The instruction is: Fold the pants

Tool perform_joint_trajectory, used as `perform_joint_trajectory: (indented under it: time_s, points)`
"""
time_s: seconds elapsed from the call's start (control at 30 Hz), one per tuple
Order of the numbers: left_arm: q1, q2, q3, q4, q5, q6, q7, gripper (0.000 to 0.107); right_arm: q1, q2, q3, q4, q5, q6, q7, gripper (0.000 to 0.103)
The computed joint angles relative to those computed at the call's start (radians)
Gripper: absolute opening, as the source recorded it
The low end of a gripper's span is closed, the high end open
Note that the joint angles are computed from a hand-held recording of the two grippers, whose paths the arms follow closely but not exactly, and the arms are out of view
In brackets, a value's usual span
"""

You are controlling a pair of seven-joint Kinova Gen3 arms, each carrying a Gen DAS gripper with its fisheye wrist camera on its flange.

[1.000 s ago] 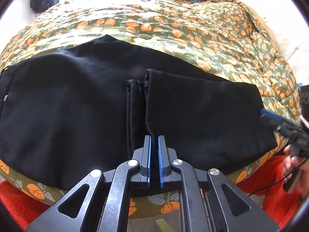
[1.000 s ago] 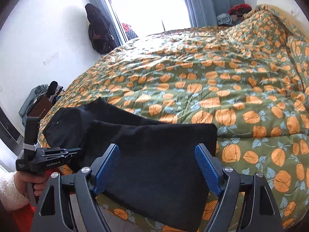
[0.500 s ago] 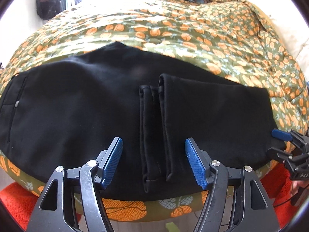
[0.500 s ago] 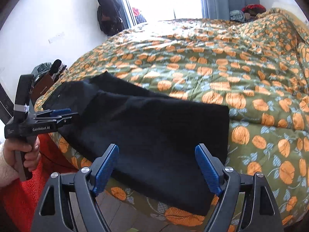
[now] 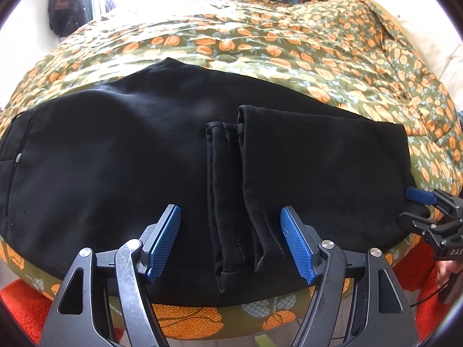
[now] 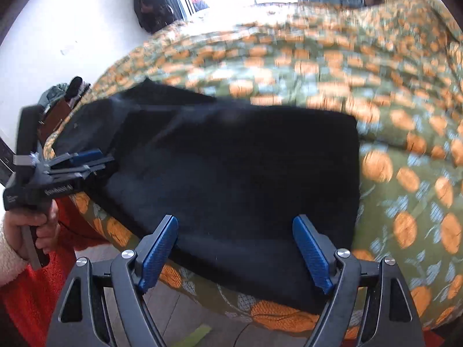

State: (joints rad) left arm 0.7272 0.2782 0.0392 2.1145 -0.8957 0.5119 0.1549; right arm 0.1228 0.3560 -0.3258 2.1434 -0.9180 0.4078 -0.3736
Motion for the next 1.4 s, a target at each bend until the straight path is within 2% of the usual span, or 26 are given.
perform_joint_trajectory:
  time_s: [0.07,0.13,0.23,0.33,0.53,0.6,0.63,0.73,0.8,0.83,0.9,1.03,1.13,1.3,1.4]
  points:
    - [-0.007,-0.003,0.004,-0.001,0.012,-0.002,-0.009,0.074,0.033,0.004,-0.035,0.008,-0.04,-0.014,0.033,0.087]
    - [-0.018,-0.011,0.012,-0.007,0.049,0.003,-0.036,0.074,0.01,0.005,-0.01,0.0,-0.031,0.0,0.02,0.088]
    - [-0.035,-0.04,0.026,-0.011,0.117,0.011,-0.088,0.074,0.02,0.01,-0.02,0.007,-0.06,-0.009,0.053,0.089]
    - [-0.032,-0.086,0.037,-0.001,0.126,0.044,-0.08,0.074,0.015,0.011,-0.013,0.004,-0.056,-0.001,0.054,0.09]
    - [-0.16,-0.281,0.07,0.11,0.208,0.05,-0.135,0.076,0.005,0.009,-0.026,0.02,-0.085,-0.04,0.084,0.094]
    - [-0.193,-0.351,0.061,0.137,0.246,0.107,-0.147,0.078,-0.013,0.007,-0.022,0.021,-0.072,-0.053,0.06,0.097]
    - [-0.232,-0.379,0.077,0.149,0.256,0.148,-0.146,0.078,-0.021,0.006,-0.02,0.019,-0.061,-0.058,0.045,0.099]
    - [-0.363,-0.424,0.175,0.166,0.253,0.27,-0.136,0.078,-0.034,0.006,-0.027,0.02,-0.032,-0.079,0.008,0.103]
    - [-0.382,-0.429,0.215,0.161,0.239,0.351,-0.101,0.078,-0.036,0.004,-0.039,0.024,-0.012,-0.1,-0.014,0.103]
    - [-0.365,-0.43,0.209,0.162,0.228,0.376,-0.08,0.078,-0.031,0.004,-0.048,0.026,-0.003,-0.106,-0.023,0.103]
    - [-0.337,-0.425,0.202,0.169,0.211,0.403,-0.039,0.078,-0.014,0.007,-0.066,0.024,0.013,-0.108,-0.037,0.103]
    - [-0.382,-0.407,0.23,0.174,0.216,0.398,-0.049,0.078,0.006,0.009,-0.093,0.025,0.043,-0.121,-0.064,0.103]
    - [-0.387,-0.389,0.248,0.161,0.212,0.431,-0.054,0.078,0.022,0.014,-0.113,0.023,0.063,-0.127,-0.082,0.103]
    - [-0.385,-0.384,0.234,0.15,0.219,0.447,-0.091,0.078,0.043,0.018,-0.141,0.023,0.092,-0.136,-0.11,0.103]
    - [-0.4,-0.449,0.118,0.196,0.28,0.341,-0.184,0.078,0.053,0.019,-0.154,0.023,0.108,-0.139,-0.125,0.103]
